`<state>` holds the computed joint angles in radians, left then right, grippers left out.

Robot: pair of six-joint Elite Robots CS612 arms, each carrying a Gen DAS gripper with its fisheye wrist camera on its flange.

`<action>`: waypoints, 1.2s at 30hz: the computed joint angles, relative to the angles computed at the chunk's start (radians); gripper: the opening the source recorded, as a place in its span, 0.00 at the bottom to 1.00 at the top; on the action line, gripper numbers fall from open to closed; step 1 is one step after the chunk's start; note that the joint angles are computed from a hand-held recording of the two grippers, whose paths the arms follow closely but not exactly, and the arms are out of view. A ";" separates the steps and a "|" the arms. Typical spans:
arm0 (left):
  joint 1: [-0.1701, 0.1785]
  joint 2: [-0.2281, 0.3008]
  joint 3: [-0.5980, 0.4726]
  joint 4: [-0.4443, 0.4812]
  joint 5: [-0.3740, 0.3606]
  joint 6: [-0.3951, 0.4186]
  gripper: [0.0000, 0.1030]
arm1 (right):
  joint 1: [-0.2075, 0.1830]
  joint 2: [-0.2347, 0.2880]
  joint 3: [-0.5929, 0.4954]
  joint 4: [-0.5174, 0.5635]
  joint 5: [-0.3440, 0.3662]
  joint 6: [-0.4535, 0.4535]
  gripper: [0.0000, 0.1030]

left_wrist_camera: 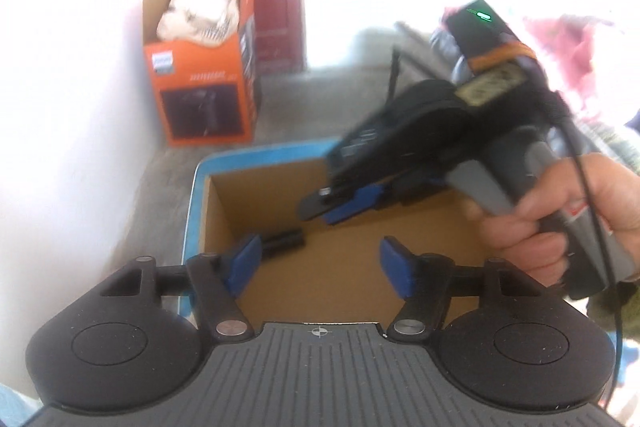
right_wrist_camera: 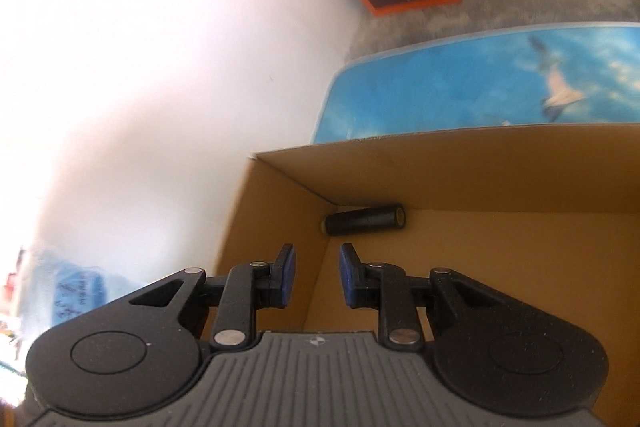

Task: Organize rigid objects
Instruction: 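Carry the black cylinder into the cardboard box and open the right gripper, then move the right gripper to the pink bowl and grasp the green glue stick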

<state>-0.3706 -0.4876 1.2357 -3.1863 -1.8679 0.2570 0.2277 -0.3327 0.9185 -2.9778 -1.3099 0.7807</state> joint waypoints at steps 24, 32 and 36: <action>-0.031 -0.078 0.357 -0.121 -0.263 0.096 0.76 | 0.174 -0.199 0.737 -0.770 -0.439 0.330 0.52; -0.066 -0.044 0.326 -0.193 -0.213 0.096 0.57 | 0.152 -0.173 0.682 -0.733 -0.380 0.307 0.39; -0.074 -0.029 0.289 -0.147 -0.199 0.068 0.45 | 0.137 -0.161 0.646 -0.664 -0.335 0.298 0.29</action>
